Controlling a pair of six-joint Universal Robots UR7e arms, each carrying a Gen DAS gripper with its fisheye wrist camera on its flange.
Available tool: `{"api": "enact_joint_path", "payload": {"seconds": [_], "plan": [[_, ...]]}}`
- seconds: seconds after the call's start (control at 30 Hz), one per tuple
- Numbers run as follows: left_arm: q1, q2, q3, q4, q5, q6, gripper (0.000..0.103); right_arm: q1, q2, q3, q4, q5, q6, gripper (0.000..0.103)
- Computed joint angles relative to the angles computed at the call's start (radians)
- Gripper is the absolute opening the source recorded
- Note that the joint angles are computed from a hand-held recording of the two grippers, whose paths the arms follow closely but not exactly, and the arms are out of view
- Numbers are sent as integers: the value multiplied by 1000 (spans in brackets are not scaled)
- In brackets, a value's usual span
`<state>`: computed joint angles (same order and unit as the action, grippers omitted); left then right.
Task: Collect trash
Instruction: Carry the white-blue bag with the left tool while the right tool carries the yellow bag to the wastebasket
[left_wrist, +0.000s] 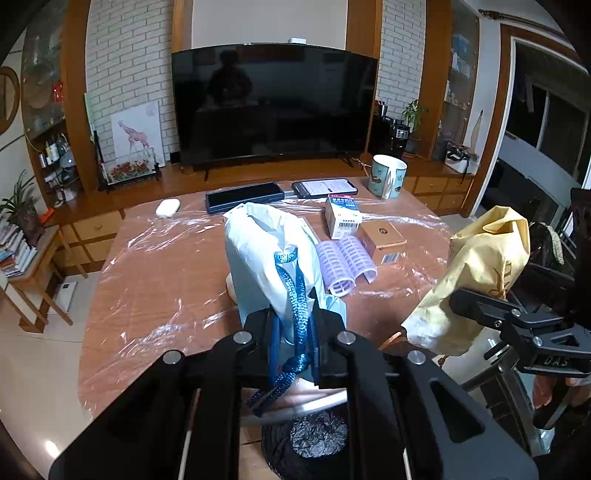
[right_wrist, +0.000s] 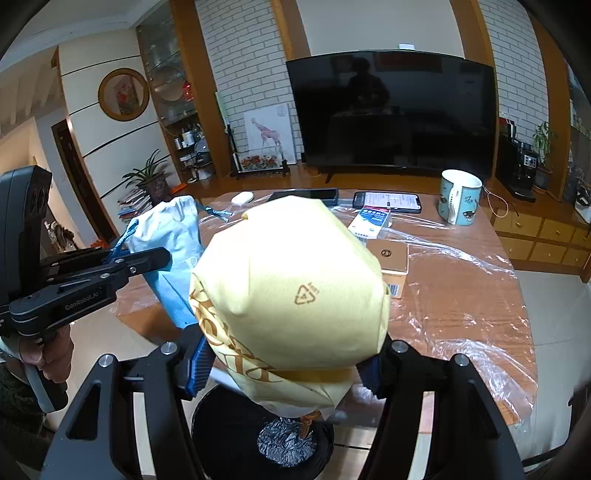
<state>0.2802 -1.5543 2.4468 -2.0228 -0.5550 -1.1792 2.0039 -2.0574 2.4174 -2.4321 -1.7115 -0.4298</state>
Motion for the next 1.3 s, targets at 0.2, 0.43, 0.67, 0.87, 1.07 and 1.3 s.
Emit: {"api": "enact_joint_path", "payload": {"seconds": [0.2,0.43,0.67,0.87,1.07,1.3], "plan": [[-58,14,-18,162,-12,-130,14,3,-53,13,59,9,-3,62],[-124,36,-25,268,-41,-222,14,6,-109,23,124,15,-16,62],[-174,56,-22,305,-85,-277,14,6,-155,29,188,21,-31,62],[-218,76,-12,306,-136,-311,14,1,-182,34,233,22,-50,62],[-243,99,4,276,-196,-313,14,-17,-213,42,287,29,-73,62],[-261,109,37,216,-263,-310,14,-61,-246,55,353,38,-104,62]]}}
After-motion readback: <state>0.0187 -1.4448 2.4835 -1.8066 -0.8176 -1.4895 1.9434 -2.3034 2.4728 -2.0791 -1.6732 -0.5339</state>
